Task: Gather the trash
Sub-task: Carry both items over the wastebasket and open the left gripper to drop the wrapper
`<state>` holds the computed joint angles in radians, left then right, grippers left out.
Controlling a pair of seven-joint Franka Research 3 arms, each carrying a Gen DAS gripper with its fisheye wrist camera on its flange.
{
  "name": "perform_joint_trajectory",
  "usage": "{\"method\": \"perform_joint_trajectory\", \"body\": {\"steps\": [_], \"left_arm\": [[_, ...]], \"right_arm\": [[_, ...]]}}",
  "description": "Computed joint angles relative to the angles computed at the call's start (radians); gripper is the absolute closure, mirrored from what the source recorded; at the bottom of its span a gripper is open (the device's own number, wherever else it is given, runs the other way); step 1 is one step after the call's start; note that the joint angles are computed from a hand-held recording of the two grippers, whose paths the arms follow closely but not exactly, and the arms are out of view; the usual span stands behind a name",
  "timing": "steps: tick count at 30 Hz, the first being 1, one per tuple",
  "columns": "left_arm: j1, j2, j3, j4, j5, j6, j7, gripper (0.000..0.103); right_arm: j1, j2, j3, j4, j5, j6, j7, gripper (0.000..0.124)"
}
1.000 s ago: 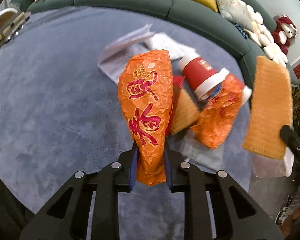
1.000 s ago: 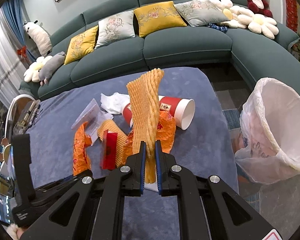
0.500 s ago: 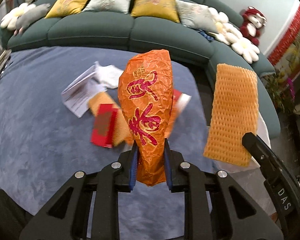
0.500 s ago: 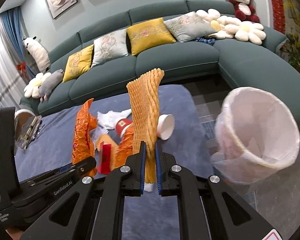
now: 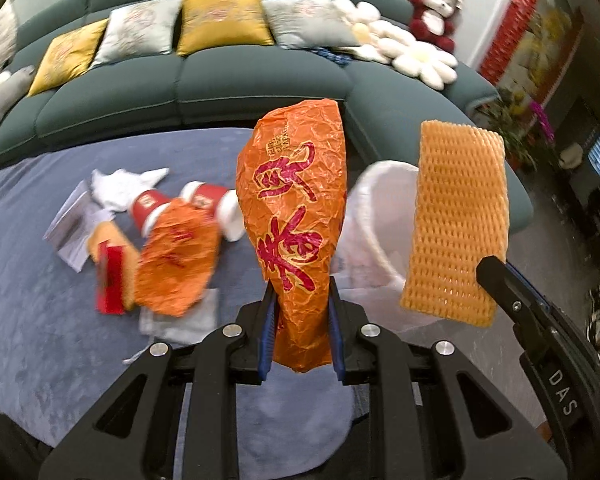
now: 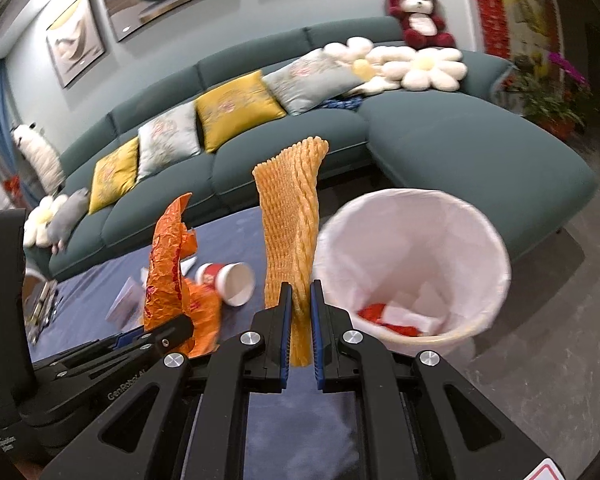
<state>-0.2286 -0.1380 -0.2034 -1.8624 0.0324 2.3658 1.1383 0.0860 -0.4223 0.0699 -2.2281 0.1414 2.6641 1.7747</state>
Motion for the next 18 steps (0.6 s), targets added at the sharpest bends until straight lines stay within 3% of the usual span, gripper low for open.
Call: {"method": "perform_joint_trajectory", "body": {"steps": [18], "left_arm": [[-0.096, 0.244, -0.072, 0.284, 0.077, -0.056, 0.024, 0.081]], "right_arm": [[-0.104, -0.023, -0.076, -0.054, 0.024, 0.025, -0.011, 0.115]]}}
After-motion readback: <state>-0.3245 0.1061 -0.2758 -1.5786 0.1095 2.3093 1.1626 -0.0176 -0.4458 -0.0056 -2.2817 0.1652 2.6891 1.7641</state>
